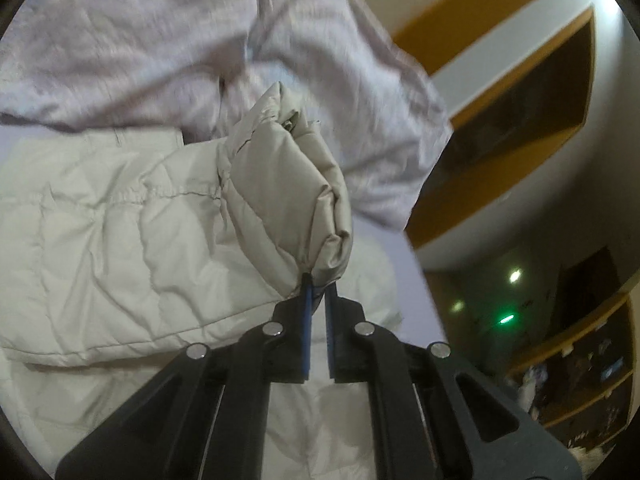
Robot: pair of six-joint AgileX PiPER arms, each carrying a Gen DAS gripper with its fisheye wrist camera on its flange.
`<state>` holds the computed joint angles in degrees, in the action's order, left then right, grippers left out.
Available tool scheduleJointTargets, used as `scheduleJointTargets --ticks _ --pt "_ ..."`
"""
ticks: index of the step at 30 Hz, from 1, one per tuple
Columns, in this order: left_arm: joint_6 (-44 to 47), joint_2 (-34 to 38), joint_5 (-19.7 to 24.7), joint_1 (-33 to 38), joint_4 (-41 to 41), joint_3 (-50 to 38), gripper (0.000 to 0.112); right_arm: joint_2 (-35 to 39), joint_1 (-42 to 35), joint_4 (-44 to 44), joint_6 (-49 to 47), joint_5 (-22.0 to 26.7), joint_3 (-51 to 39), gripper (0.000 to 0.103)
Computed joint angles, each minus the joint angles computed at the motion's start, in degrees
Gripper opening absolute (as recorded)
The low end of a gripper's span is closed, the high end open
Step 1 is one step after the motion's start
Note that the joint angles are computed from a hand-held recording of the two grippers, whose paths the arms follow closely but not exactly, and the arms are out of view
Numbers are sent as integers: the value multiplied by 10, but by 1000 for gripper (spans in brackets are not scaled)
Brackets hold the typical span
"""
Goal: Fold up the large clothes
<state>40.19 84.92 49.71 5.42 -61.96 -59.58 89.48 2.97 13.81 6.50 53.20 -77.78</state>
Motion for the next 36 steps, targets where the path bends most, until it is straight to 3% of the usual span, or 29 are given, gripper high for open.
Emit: scheduleJointTargets --ticks 4,8,12,18,26,28,30,34,36 --pt "-16 35 -20 -31 45 12 8 -14 -4 0 -2 3 11 71" --pt "-51 47 -47 -46 87 19 44 -17 5 14 -11 1 3 70" --pt "-39 16 -54 -2 103 43 61 4 39 48 -40 2 -36 54" --pt "-62 -22 -50 95 181 63 66 83 129 32 -51 11 -139 40" --pt "-57 -55 -42 217 256 94 75 221 197 -28 -21 57 -283 35" --pt "-47 -57 -34 255 261 97 77 274 200 -68 18 102 -326 24" --pt "-35 -55 -20 293 262 96 77 289 185 -55 20 93 -316 14" --pt "-1 -49 10 359 261 97 79 298 170 -28 18 101 -325 14" --pt "19 -42 24 385 264 96 80 301 157 0 11 124 -340 21"
